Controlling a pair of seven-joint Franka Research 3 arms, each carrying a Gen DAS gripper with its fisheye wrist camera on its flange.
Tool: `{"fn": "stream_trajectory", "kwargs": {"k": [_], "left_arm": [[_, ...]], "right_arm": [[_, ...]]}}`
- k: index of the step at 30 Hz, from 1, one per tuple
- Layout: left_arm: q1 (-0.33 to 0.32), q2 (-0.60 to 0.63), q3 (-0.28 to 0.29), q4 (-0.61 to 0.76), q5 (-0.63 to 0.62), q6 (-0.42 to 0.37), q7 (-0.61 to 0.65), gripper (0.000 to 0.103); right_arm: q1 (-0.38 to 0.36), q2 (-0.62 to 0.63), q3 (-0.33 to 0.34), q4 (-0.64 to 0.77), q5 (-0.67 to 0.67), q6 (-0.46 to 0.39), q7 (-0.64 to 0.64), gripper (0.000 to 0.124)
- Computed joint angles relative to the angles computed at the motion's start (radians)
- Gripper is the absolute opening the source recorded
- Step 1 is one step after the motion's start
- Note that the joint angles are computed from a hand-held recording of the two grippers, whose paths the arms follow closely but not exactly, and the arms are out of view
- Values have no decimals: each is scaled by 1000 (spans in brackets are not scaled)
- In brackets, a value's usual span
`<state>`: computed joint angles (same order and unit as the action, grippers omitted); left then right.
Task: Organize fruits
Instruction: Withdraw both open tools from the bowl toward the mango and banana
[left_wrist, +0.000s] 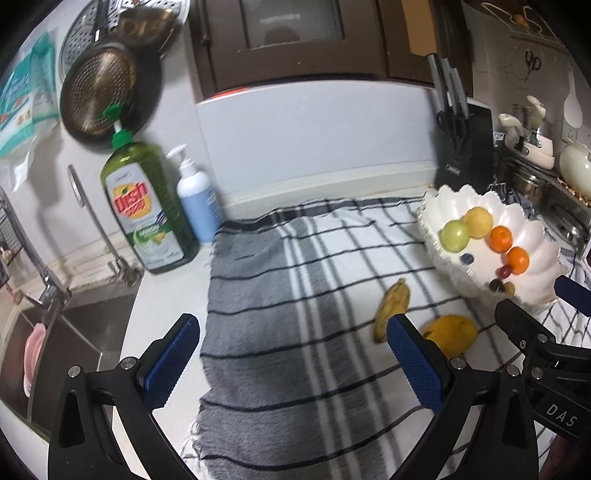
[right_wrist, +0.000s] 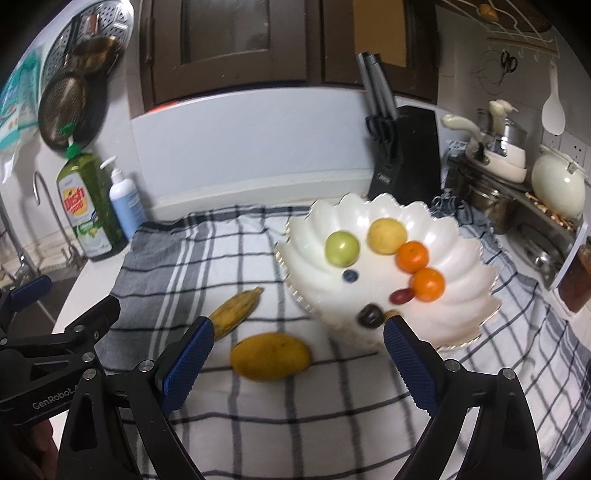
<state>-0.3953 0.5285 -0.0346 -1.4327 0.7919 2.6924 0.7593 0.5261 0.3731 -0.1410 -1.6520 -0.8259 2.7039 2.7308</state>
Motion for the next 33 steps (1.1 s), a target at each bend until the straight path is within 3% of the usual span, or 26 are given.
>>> {"fn": "stream_trajectory", "kwargs": {"k": [8,23,33], "left_arm": [[21,7,2,-38,-1,-6,-15,103],[35,103,-6,64,-108,-60,78,103],[32,128,-2,97,-139,-70,110,103]], "right_arm": [[7,76,13,50,80,-13,-88,94],[15,261,-26,219,347,-27,-301,93],[28,315,-54,290,418,-62,-358,81]]}}
